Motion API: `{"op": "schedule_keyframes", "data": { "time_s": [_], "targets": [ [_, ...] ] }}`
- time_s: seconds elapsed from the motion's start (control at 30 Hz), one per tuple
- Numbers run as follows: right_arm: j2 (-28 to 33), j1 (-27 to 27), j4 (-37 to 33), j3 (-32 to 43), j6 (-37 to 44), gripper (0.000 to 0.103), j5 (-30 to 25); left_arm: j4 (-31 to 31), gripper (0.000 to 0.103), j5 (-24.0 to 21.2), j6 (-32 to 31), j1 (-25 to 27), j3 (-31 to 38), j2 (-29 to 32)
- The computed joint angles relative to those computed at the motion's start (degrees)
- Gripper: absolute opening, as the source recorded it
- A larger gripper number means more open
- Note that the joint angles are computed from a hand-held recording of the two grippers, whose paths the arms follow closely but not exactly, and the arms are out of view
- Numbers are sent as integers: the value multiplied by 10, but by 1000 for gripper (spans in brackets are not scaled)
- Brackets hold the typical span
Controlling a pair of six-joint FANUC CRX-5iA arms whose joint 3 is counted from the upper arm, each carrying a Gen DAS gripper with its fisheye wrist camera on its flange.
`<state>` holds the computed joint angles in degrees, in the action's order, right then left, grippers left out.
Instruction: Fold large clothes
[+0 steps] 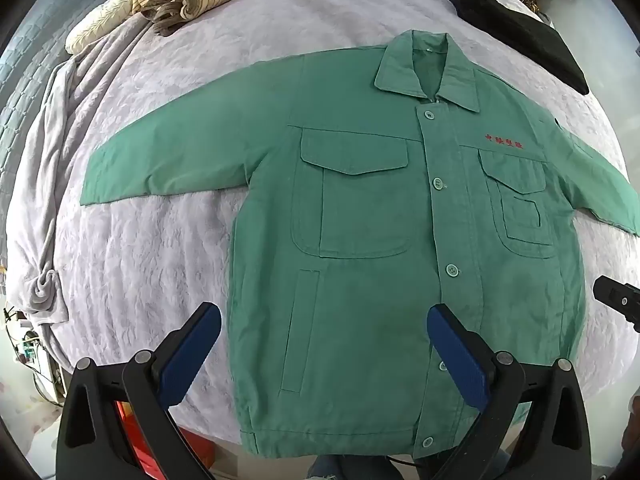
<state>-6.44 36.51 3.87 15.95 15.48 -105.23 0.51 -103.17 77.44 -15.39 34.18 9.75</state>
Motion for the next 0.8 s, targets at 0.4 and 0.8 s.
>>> {"op": "schedule_keyframes", "data": {
  "time_s": [0.4, 0.8],
  "targets": [
    [3, 8, 5, 1, 7, 103, -11, 1, 103, 3, 0, -1, -8, -4],
    [-3, 30, 47, -16, 15, 103, 10, 0, 103, 4, 1, -1, -4, -4]
  ]
}}
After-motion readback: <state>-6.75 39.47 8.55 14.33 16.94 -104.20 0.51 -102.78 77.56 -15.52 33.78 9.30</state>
